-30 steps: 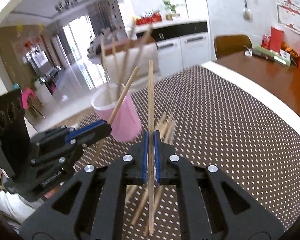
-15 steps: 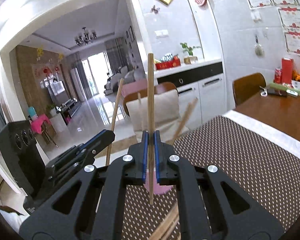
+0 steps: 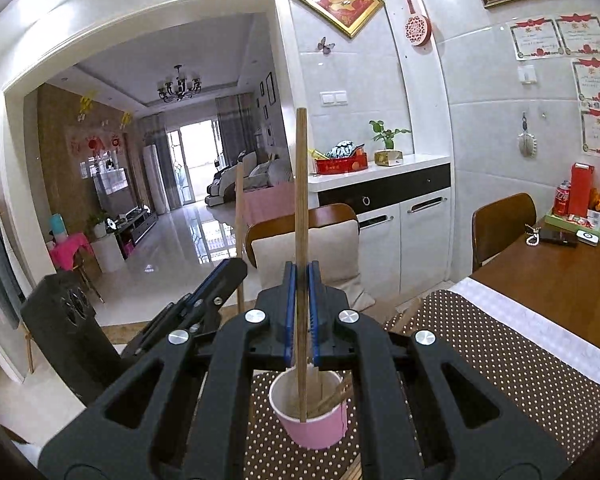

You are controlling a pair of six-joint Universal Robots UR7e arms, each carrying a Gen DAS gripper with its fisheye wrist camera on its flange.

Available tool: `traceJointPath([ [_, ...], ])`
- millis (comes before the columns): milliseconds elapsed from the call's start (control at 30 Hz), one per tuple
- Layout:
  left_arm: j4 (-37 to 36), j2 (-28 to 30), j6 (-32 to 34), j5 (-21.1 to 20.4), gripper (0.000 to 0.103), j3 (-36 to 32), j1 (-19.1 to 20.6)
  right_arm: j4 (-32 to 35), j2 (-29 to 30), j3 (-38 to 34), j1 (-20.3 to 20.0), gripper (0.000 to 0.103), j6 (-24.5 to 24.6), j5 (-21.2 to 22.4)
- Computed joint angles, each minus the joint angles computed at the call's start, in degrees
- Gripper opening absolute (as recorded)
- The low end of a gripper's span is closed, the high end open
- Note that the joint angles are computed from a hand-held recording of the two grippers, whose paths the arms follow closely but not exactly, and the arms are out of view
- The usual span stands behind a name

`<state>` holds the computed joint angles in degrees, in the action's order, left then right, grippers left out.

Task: Organize utensils
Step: 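Lower both chopsticks into the pink cup and open both tools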

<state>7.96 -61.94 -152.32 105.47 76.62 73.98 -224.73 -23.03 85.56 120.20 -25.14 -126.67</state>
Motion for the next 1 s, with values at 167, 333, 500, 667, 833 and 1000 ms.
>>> traceJointPath([
  [167, -3.4, 2.3, -0.3, -0.7, 0.006, -0.9, -0.1, 1.7, 0.3, -1.4, -0.5, 0.006, 0.4, 0.7],
  [333, -5.6, 4.0, 0.3, -1.6, 0.006, -1.0, 0.4, 4.3, 0.8, -2.0, -1.6, 0.006, 1.5, 1.0],
  [500, -4.7, 4.9, 1.5, -2.6, 0.006, -1.1, 0.9, 5.7, 0.8, -1.4, -2.6, 0.006, 3.1, 1.2],
  [667, -1.4, 5.3, 2.7, -2.9, 0.006, -1.6, 1.6, 6.7, 1.2, -1.1, -3.0, 0.006, 4.2, 1.5],
  [833, 3.1, 5.4, 4.0, -2.4, 0.007, -2.7, 2.3, 7.0, 1.7, -0.7, -3.5, 0.007, 5.8, 0.9],
  [1000, 8.1, 5.3, 3.8, -2.0, 0.026, -4.6, 2.8, 6.9, 2.8, -0.7, -3.7, 0.007, 6.7, -0.6],
])
